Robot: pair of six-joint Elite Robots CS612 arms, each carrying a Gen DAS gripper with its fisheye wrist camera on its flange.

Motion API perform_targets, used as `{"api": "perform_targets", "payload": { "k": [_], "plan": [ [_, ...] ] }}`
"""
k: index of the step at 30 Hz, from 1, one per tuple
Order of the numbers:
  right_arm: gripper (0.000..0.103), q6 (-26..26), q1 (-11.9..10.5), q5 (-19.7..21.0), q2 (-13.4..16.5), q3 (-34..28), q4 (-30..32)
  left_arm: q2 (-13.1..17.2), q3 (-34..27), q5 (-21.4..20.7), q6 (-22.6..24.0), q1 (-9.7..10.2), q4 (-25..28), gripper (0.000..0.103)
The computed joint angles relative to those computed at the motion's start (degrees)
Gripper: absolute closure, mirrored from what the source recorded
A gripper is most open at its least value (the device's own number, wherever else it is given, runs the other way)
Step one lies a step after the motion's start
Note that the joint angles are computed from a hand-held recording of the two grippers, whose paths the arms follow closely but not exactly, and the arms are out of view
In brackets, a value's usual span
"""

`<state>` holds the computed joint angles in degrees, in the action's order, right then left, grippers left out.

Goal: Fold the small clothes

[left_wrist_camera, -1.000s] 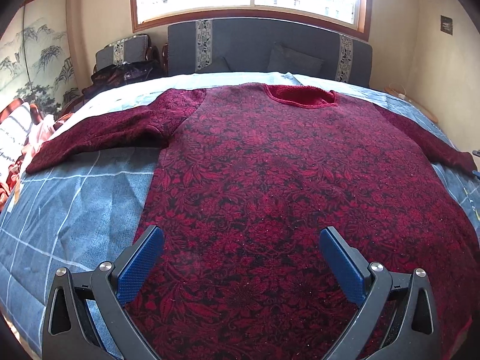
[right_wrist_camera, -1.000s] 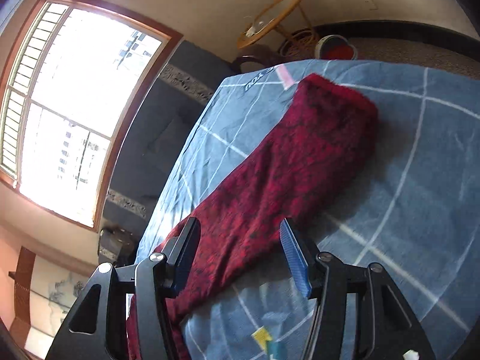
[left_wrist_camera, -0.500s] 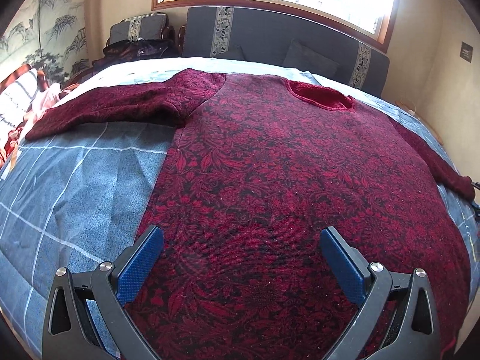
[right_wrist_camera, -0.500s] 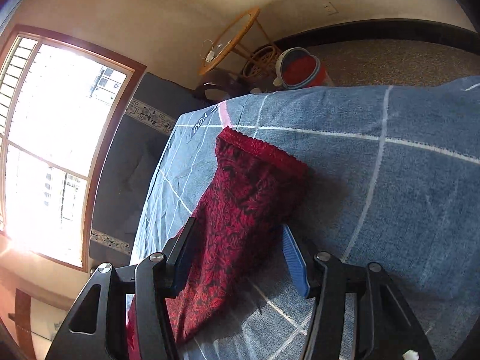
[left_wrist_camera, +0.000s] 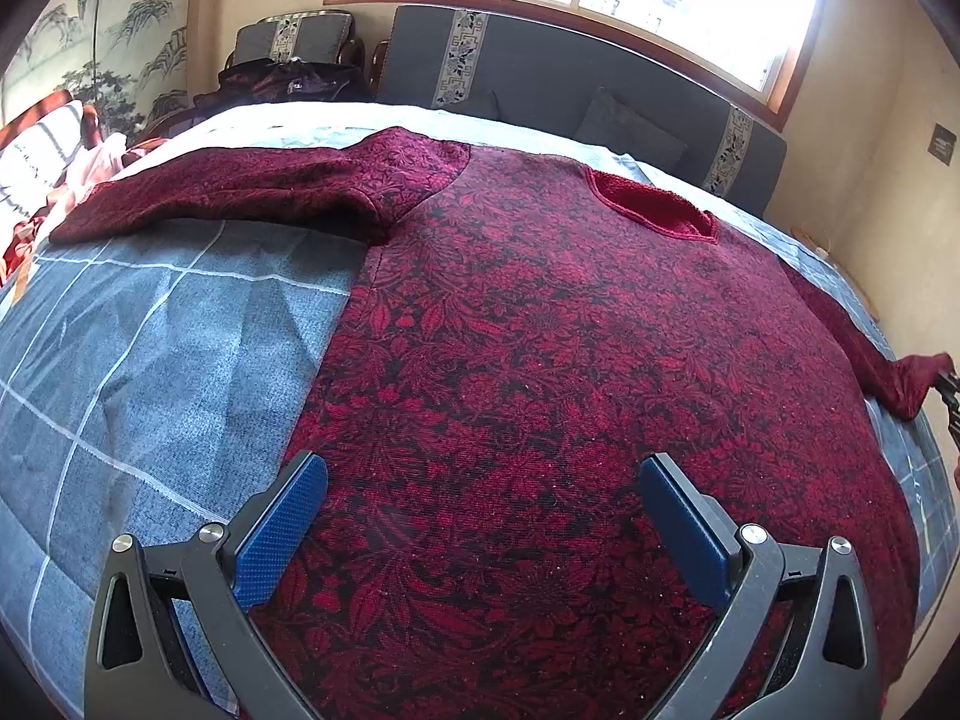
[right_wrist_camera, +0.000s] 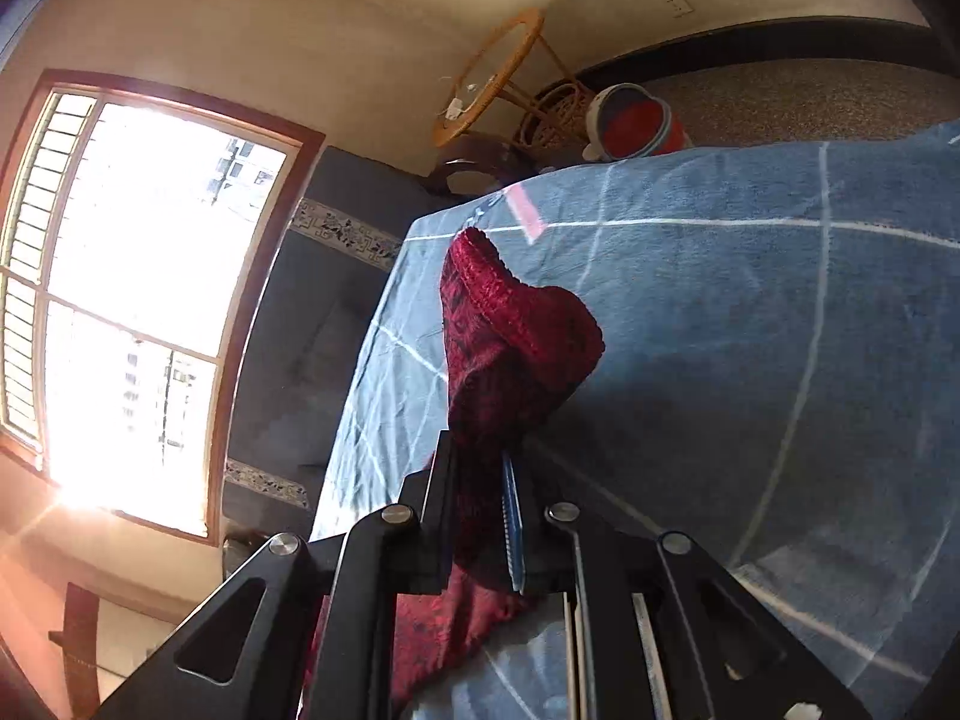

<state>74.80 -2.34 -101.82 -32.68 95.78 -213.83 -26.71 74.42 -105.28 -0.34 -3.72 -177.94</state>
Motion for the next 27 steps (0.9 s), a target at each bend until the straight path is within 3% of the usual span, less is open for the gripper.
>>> {"api": "perform_targets", "payload": {
  "k": [5,10,13,15,18,20,23,27],
  "plan": [
    [0.095,-7.34,2.93,5.34,0.83,-7.47,2.96,-0.25,-0.11,3.96,0.81,0.01,-1.23,0.000],
    [0.097,-15.33,7.27,8.13,3.99,-18.96,11.75,0.71,-1.48,8.63,0.35,0.56,-3.55,0.000],
    [0.097,-18.74,8.97,9.95,6.40,-24.89,15.27,1.17,-2.81,5.82,-2.04,1.41,0.43,0.000],
    [0.097,-20.40,9.98,6.60,5.77,-24.32,17.73,1.22,-2.66,5.74,-3.31,1.63,-0.30,0.000],
    [0.095,-28.14,11.13,-4.74,2.25,-18.93,22.59,1.22,-1.96,4.39,-3.99,1.95,-2.93,0.000],
    [0.090,-29.47,10.84,-9.81,-0.37,-14.58,26.86,1.17,-1.84,4.23,-3.55,1.88,-2.97,0.000],
    [0.070,-31.39,9.71,-15.10,-2.90,-10.82,37.29,1.04,-1.95,4.42,-2.77,1.68,-1.40,0.000],
    [0.065,-32.83,8.78,-16.86,-2.28,-10.67,41.98,1.06,-2.21,5.20,-3.86,1.63,-0.28,0.000]
  ]
}}
